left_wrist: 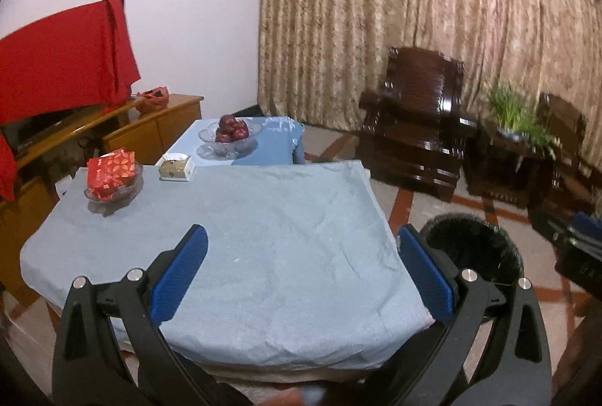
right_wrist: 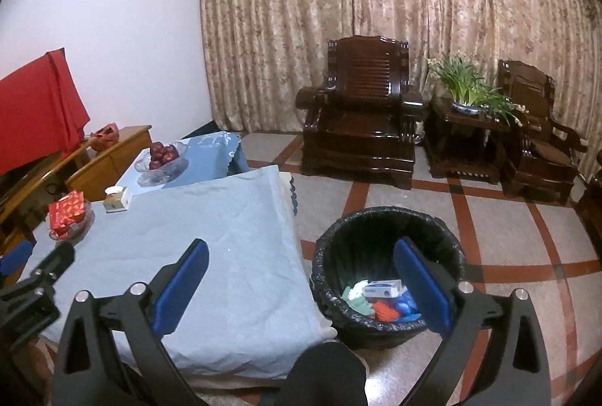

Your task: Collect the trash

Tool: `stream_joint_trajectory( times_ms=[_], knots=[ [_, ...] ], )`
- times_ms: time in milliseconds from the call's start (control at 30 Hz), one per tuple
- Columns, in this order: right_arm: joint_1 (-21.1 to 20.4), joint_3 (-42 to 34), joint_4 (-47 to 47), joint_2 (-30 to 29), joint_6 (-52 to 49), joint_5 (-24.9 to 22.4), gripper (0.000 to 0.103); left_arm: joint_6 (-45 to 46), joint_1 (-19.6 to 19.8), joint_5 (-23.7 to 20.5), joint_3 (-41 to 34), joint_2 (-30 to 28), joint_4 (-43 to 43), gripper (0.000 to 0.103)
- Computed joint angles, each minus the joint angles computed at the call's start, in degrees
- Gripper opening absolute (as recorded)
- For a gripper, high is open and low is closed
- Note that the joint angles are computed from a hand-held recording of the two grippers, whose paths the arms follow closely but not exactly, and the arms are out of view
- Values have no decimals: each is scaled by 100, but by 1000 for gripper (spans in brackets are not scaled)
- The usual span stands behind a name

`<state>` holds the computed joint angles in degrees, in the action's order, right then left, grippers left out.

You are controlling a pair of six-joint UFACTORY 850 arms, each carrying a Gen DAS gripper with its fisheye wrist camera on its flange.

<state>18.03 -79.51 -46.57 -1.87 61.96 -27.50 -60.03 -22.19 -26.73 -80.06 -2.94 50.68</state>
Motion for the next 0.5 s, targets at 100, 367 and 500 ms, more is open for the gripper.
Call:
stream_joint_trajectory(
  times_ms=[100, 367, 500],
  knots=[
    [115, -14, -369, 63, 345, -52, 97, -373, -42, -123, 68, 145, 417, 98],
    [388, -25, -1408, 245, 1254, -86, 97, -700, -125, -403, 140, 440, 773, 98],
    [565, -30, -1960, 337, 1705, -256, 97, -1039, -171, -593, 232, 617, 1134, 98]
  ],
)
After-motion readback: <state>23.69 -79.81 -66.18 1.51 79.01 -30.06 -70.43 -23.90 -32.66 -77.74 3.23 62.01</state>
